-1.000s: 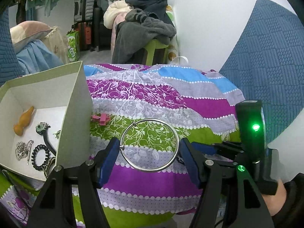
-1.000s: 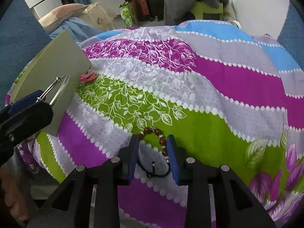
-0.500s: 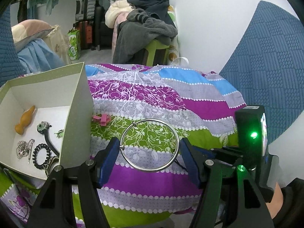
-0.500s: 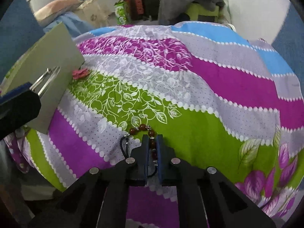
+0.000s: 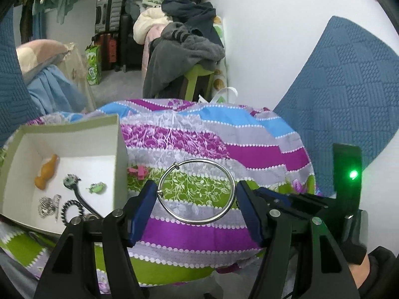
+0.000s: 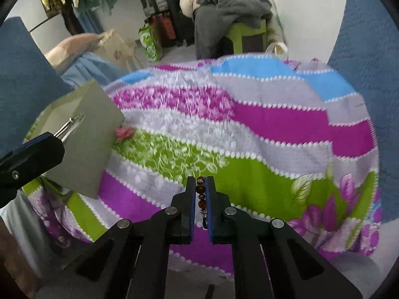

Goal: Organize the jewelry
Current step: 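Lift the hoop and bead bracelet with both tools over the white box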

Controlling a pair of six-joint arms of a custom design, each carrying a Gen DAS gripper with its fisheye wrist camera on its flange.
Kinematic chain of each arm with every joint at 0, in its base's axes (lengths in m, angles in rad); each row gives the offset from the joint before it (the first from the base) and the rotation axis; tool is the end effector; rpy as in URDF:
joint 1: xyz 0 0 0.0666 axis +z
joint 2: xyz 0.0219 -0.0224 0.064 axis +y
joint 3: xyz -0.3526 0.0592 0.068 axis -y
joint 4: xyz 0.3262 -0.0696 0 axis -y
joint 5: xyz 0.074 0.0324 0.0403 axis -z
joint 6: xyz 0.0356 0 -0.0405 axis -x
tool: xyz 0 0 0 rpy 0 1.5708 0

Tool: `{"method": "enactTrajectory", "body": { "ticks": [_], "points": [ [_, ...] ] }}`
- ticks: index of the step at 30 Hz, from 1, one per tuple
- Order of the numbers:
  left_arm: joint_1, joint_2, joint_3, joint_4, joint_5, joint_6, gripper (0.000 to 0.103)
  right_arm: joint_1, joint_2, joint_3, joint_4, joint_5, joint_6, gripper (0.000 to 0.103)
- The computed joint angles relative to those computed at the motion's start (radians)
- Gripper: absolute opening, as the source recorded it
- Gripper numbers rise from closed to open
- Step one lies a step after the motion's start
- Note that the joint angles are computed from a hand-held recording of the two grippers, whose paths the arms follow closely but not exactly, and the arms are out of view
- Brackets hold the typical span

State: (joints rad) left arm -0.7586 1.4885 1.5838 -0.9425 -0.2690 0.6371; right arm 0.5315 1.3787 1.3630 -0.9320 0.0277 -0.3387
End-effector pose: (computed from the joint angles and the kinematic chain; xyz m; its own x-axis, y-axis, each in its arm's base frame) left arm 0.3379 -0.3078 0.4373 -0.7558 -0.0738 -0.6507 0.1068 0.9664 -0.2338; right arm 0.3552 0.2073 0.3955 -0.8240 -0.0992 -0.5579 -0.2321 0.9572 0.1727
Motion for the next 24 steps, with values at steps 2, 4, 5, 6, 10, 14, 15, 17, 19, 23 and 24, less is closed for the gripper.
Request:
{"method": "enactTrajectory", "body": {
  "ticks": [2,4,5,6,10,14,15,17,19,23,24],
  "points": [
    [0.005,-0.013,0.016,-0.026,-0.003,-0.007,0.066,0.004,-0.009,0.029,-0.022,0.009,-0.012,0.005],
    [0.012,-0.019,0.039,-0.054,0.000,-0.012,0.066,0.009,-0.013,0.061,-0.042,0.021,-0.018,0.005],
    [0.019,-0.024,0.052,-0.069,0.005,-0.018,0.066,0.011,-0.014,0.079,-0.051,0.027,-0.020,0.005],
    [0.024,-0.026,0.068,-0.085,0.004,-0.025,0.066,0.015,-0.013,0.103,-0.067,0.036,-0.024,0.005],
    [0.044,-0.034,0.140,-0.153,-0.002,-0.051,0.066,0.028,-0.009,0.194,-0.118,0.061,-0.034,0.005],
    [0.071,-0.045,0.218,-0.208,-0.005,-0.092,0.066,0.053,0.012,0.315,-0.177,0.094,-0.043,0.005],
    [0.078,-0.048,0.234,-0.219,-0.006,-0.101,0.066,0.059,0.021,0.350,-0.191,0.100,-0.042,0.005],
    [0.096,-0.050,0.283,-0.256,-0.005,-0.120,0.066,0.069,0.043,0.414,-0.217,0.103,-0.054,0.006],
    [0.117,-0.053,0.320,-0.282,0.004,-0.135,0.066,0.085,0.074,0.502,-0.252,0.119,-0.060,0.006],
    [0.158,-0.056,0.391,-0.332,-0.001,-0.164,0.066,0.111,0.132,0.657,-0.305,0.147,-0.058,0.006],
    [0.173,-0.060,0.405,-0.341,0.005,-0.172,0.066,0.118,0.152,0.705,-0.324,0.151,-0.059,0.006]
  ]
}}
